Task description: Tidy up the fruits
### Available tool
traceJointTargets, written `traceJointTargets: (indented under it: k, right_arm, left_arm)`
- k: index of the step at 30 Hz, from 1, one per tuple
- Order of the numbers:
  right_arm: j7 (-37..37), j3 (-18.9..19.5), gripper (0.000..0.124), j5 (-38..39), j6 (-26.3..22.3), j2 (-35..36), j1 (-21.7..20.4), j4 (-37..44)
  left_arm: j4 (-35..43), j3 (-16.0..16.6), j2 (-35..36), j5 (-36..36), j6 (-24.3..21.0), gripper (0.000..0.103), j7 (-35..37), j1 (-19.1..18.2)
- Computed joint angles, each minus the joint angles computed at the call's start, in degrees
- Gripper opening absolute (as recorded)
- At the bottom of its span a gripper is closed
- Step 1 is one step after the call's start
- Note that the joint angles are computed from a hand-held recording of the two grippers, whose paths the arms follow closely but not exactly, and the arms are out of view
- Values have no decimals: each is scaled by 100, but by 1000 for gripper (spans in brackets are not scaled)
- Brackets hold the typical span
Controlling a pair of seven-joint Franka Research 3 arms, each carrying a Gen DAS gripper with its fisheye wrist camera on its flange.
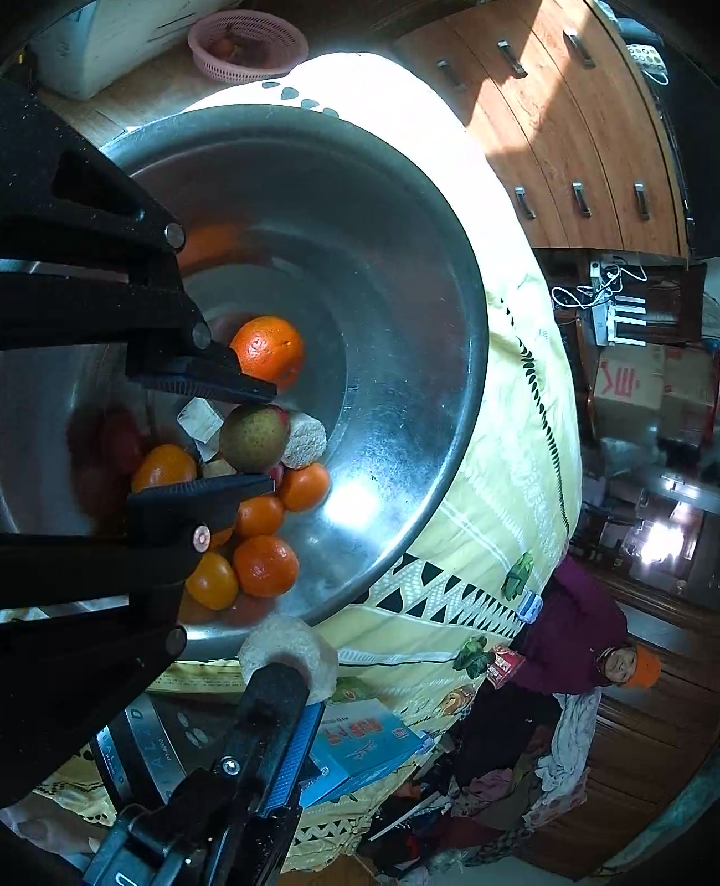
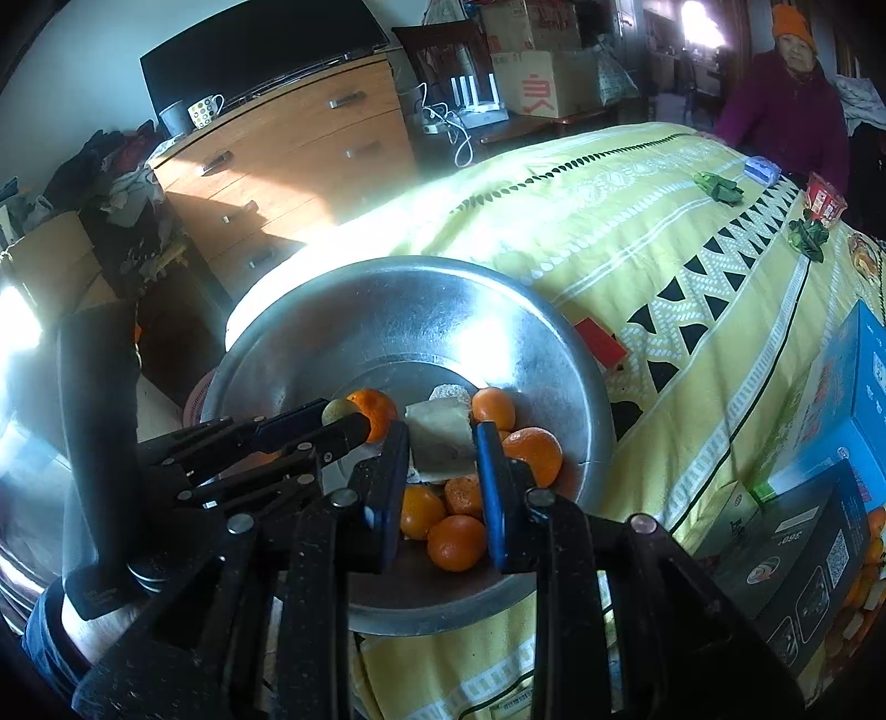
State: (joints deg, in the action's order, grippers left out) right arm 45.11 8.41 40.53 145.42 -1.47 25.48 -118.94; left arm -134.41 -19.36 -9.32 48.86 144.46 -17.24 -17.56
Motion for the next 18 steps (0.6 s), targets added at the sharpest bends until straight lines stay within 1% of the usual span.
traceJointTargets:
  k: [5,13,15,17,18]
  right_arm:
    - [43,8,25,-45,-5,68,2,41]
    - [132,29,25,-113,19,184,-11,98]
    - [111,25,26,-79,-63,212,-24,128]
    - [135,25,27,-91,-104,218,-35,131]
    - [185,27,33,-129,-14,185,-36,86]
  left_arm:
    - [-9,38,49,-63,80,26,60,14]
    - [32,34,102,-187,-124,26,133,-24]
    - [41,26,100,-249,-239,31,124,-45]
    - [47,-11,63,-225,-407,51,2,-62]
    - [75,-43,49,-202,-558,54,-48,-78]
